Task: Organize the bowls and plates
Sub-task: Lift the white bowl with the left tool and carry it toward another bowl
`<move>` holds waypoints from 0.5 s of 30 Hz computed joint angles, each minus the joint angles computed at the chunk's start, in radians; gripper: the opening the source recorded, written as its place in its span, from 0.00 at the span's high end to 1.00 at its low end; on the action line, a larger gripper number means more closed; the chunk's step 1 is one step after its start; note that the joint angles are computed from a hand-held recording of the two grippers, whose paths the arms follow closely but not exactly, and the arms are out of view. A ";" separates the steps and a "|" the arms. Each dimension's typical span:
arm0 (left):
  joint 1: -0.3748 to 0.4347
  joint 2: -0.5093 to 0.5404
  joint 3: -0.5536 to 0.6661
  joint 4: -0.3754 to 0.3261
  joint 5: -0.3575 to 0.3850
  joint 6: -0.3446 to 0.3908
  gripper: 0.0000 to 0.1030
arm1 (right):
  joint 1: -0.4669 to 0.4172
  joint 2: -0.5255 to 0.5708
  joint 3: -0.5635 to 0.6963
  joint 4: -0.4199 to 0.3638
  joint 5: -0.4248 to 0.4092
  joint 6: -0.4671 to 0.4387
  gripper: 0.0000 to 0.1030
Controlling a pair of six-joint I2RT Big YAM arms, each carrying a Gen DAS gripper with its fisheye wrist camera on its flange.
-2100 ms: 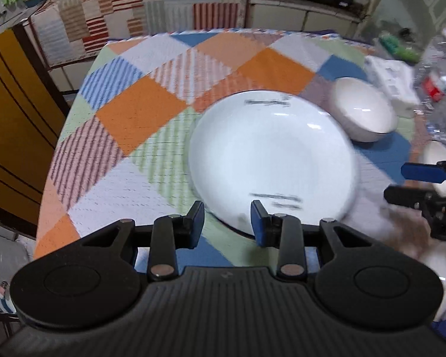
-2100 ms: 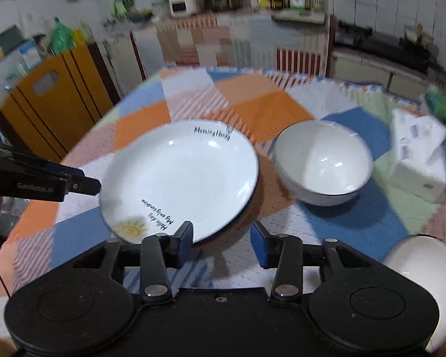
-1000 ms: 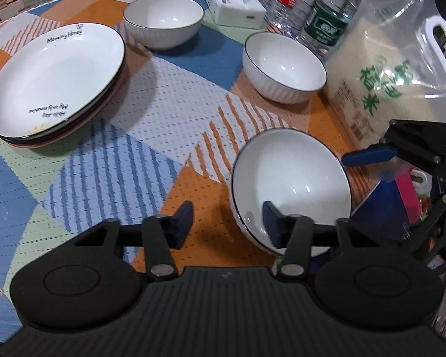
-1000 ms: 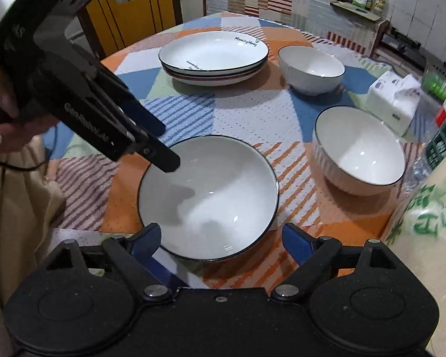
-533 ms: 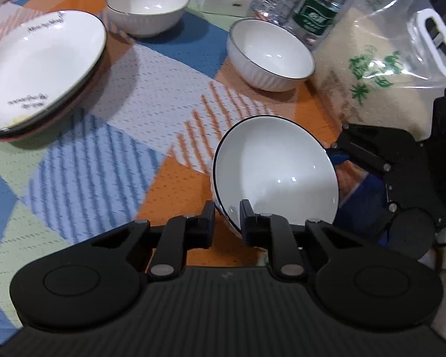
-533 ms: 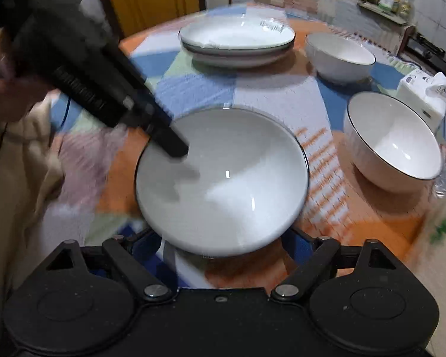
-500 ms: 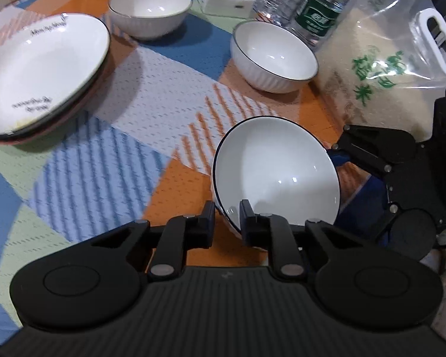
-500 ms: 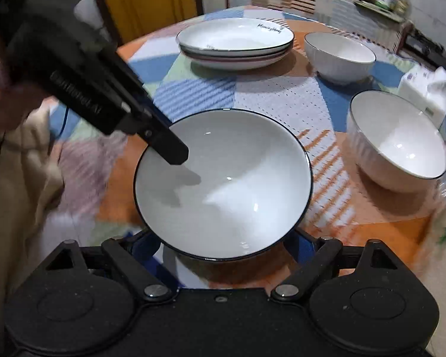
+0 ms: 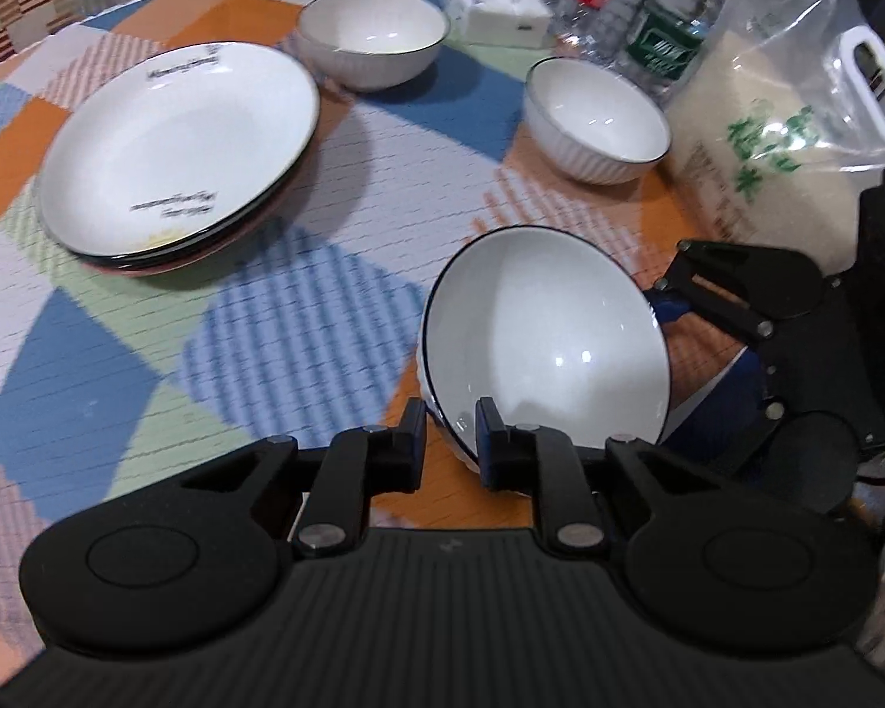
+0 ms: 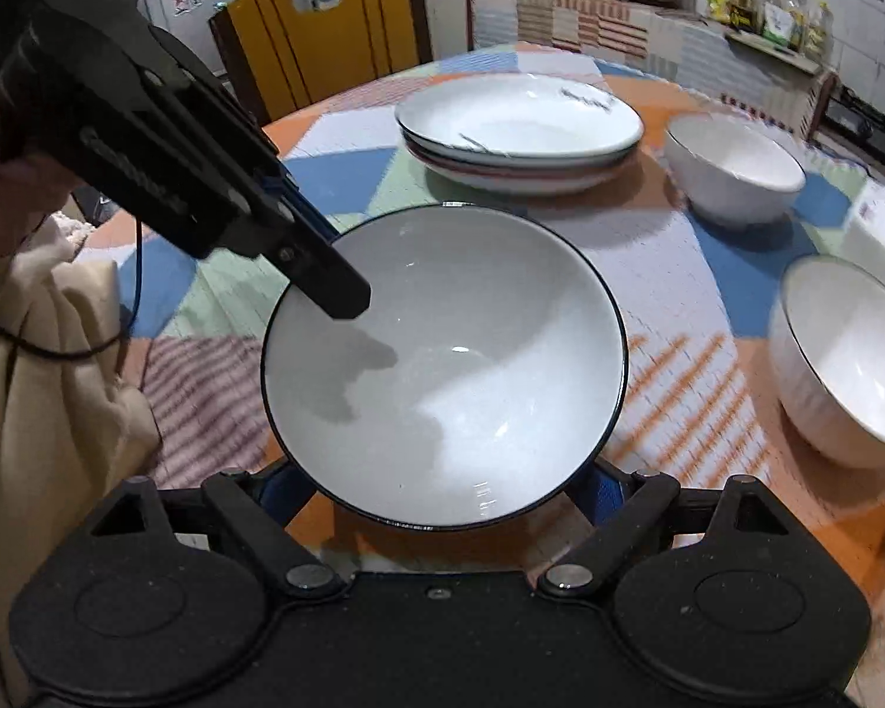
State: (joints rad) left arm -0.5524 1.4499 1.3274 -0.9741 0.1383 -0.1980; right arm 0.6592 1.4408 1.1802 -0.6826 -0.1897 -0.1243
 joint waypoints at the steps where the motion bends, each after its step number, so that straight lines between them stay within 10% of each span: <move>1: 0.010 -0.005 -0.002 -0.012 -0.001 0.006 0.85 | 0.009 0.007 0.007 0.007 0.001 -0.003 0.11; 15: 0.166 -0.064 -0.039 -0.082 -0.020 0.021 0.85 | 0.078 0.177 0.196 0.032 -0.043 -0.002 0.11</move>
